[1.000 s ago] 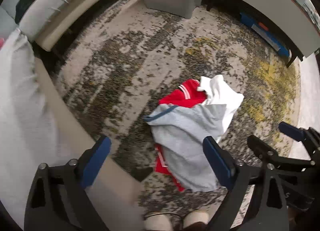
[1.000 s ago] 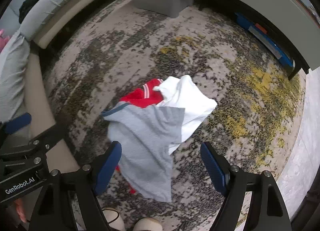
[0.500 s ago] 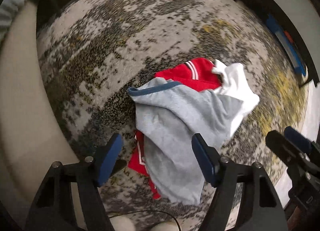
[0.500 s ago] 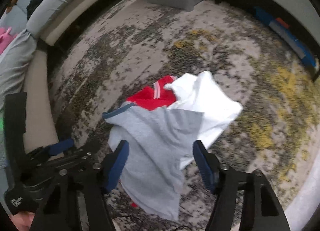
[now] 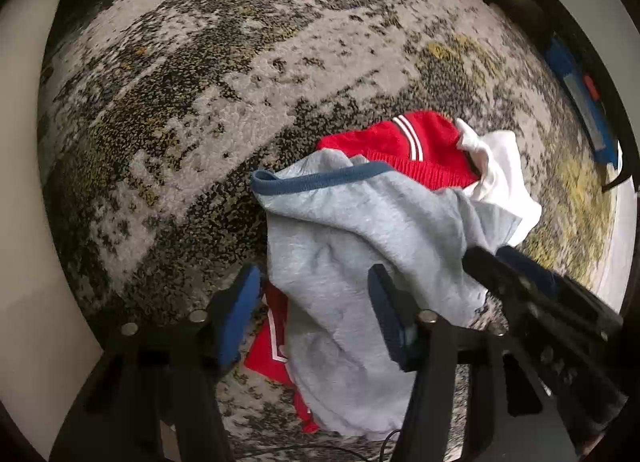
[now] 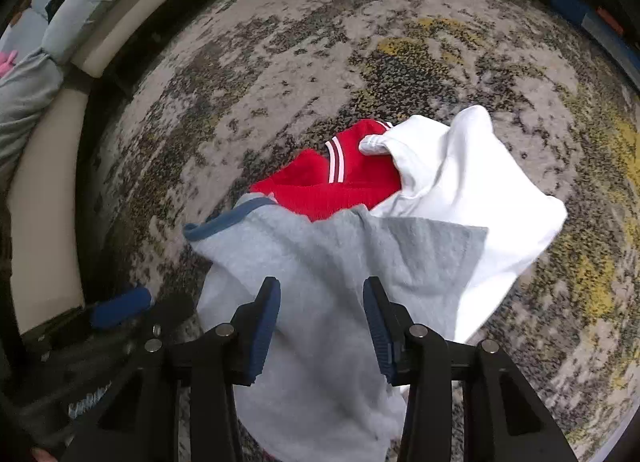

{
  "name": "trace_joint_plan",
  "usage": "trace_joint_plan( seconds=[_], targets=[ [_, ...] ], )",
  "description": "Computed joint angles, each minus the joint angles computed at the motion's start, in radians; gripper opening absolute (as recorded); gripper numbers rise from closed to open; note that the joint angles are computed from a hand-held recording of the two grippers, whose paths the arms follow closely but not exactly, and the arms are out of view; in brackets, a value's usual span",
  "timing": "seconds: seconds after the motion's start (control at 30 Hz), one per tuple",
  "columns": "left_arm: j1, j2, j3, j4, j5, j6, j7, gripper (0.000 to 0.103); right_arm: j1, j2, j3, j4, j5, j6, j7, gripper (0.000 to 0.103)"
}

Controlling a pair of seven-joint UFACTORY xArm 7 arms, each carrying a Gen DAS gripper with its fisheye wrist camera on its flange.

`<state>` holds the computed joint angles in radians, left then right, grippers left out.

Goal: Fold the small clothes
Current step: 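Lower both tools to the clothes pile and close the right gripper on the grey t-shirt, then lift the grey t-shirt with the right gripper and carry it toward the sofa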

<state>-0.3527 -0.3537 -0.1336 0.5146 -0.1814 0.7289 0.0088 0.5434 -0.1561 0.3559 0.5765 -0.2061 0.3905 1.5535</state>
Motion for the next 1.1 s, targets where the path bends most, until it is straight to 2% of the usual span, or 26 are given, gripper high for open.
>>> trace_joint_plan(
  seconds=[0.1,0.3,0.33,0.4,0.5,0.63,0.77,0.83,1.1],
  targets=[
    [-0.006,0.005,-0.002,0.001,0.001,-0.009,0.012,0.052,-0.010,0.043,-0.004,0.027,-0.034,0.015,-0.003,0.039],
    [-0.002,0.045,0.001,0.009,-0.007,-0.038,0.007,0.052,-0.005,0.105,-0.036,0.036,-0.040,-0.029,-0.028,0.038],
    [-0.002,0.053,0.002,0.011,-0.009,-0.041,0.008,0.052,-0.003,0.115,-0.042,0.036,-0.034,-0.044,-0.038,0.036],
    [0.002,0.067,-0.001,0.016,-0.006,-0.042,-0.001,0.052,0.004,0.134,-0.051,0.031,-0.008,-0.077,-0.065,0.021],
    [0.006,0.084,-0.004,0.022,0.000,-0.043,-0.007,0.052,0.014,0.141,-0.059,0.029,0.012,-0.076,-0.084,0.006],
    [0.002,0.083,-0.011,0.016,0.015,-0.049,-0.004,0.052,0.019,0.055,-0.041,-0.007,-0.014,-0.088,-0.032,0.004],
    [-0.006,0.054,-0.016,0.009,0.020,-0.022,-0.008,0.052,0.032,-0.063,-0.002,0.001,0.018,-0.001,-0.017,0.003],
    [-0.015,0.022,-0.016,0.004,0.015,0.013,-0.005,0.052,0.049,-0.121,0.014,0.019,0.058,0.078,-0.025,0.003],
    [-0.061,-0.166,-0.025,0.042,0.013,0.231,0.020,0.052,0.093,-0.270,0.046,0.128,0.195,0.338,-0.055,0.003]
  ],
)
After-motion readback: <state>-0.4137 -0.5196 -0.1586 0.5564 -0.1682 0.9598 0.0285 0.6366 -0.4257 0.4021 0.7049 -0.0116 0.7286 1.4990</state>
